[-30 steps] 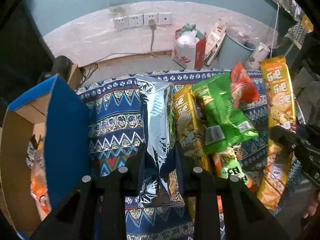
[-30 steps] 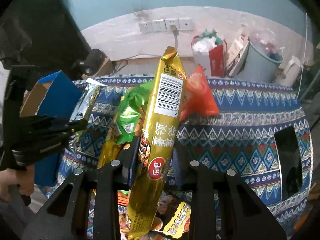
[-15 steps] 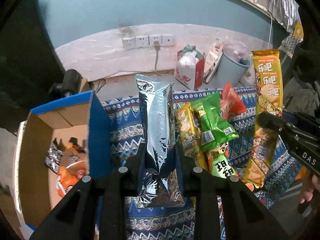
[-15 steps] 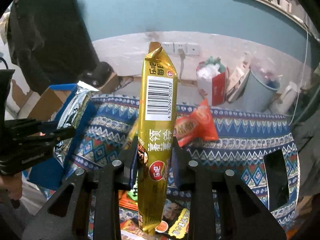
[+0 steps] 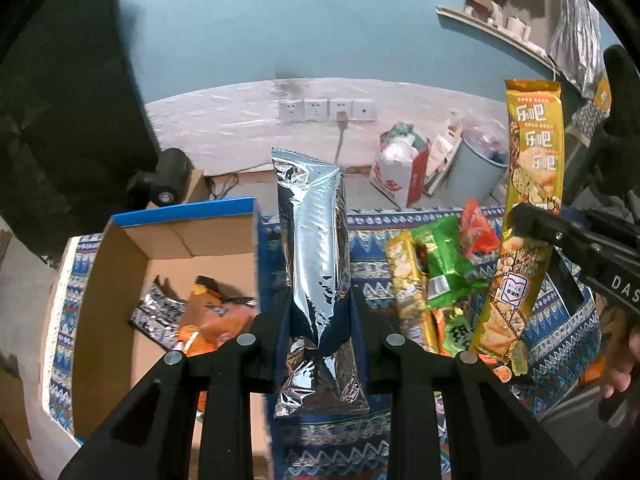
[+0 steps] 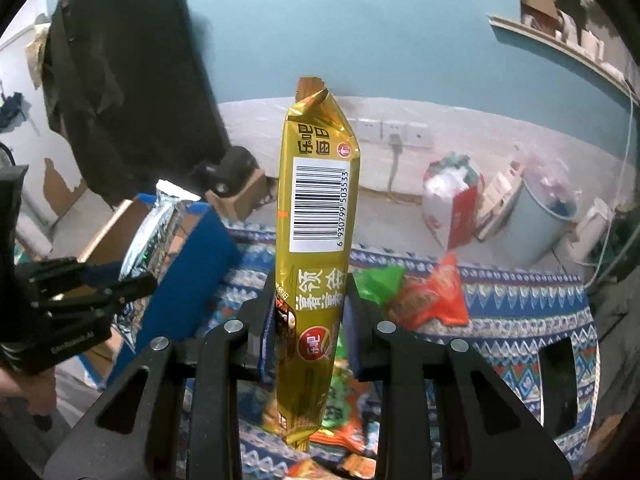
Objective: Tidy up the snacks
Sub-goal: 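Carry both packs over the box and open both grippers to drop them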
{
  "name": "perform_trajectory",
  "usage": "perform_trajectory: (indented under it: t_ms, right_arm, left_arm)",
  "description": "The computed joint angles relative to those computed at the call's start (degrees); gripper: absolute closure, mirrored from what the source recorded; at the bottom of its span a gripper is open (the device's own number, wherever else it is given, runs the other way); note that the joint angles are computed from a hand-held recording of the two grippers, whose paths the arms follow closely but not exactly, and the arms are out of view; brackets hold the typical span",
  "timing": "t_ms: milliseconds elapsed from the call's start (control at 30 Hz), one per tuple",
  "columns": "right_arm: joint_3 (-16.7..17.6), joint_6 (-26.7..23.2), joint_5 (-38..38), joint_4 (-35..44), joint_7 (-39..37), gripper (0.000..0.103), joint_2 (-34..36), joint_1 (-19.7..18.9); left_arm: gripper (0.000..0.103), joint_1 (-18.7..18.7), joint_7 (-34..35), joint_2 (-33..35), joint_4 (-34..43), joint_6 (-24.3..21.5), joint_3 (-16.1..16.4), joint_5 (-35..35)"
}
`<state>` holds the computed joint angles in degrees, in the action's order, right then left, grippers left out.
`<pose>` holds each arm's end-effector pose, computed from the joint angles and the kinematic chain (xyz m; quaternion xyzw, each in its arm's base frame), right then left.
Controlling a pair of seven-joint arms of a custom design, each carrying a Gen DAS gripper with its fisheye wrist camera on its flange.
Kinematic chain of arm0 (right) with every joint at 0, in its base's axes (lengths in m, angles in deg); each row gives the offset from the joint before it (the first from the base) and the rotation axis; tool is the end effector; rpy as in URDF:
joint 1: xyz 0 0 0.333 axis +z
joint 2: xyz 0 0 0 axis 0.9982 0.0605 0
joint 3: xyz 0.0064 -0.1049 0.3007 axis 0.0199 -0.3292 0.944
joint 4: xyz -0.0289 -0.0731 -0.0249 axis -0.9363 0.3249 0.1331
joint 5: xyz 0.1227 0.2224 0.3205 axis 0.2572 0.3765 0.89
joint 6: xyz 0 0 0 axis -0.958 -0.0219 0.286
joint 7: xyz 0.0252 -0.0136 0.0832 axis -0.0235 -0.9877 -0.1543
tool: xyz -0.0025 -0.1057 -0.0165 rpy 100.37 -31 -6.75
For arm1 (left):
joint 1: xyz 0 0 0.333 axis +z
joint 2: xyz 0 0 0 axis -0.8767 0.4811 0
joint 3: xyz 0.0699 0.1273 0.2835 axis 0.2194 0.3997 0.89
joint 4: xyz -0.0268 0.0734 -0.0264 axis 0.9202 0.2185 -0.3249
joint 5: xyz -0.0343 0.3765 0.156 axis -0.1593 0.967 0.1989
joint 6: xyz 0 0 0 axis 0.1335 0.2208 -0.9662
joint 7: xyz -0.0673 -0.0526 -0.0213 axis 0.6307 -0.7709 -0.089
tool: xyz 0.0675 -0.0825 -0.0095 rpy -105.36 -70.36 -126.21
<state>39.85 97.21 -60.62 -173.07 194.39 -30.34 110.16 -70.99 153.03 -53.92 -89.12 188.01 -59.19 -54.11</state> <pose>0.4002 0.3706 0.5024 -0.6983 0.6018 -0.2157 0.3220 0.4126 -0.1901 0.4842 -0.6235 0.7117 -0.2514 0.2039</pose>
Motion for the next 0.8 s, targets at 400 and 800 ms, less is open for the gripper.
perform_trajectory:
  t_ms: [400, 800]
  right_arm:
    - [-1.0, 1.1, -2.0, 11.3, -1.6, 0.076, 9.0, 4.7]
    - [-4.4, 2.2, 1.6, 21.9, -6.0, 0.076, 18.2, 11.9]
  left_arm:
    - [0.076, 3.6, -0.4, -6.8, -5.2, 0.2, 2.4, -0.6]
    - [0.076, 7.2, 1.0, -11.5, -9.4, -0.5, 5.2, -2.3]
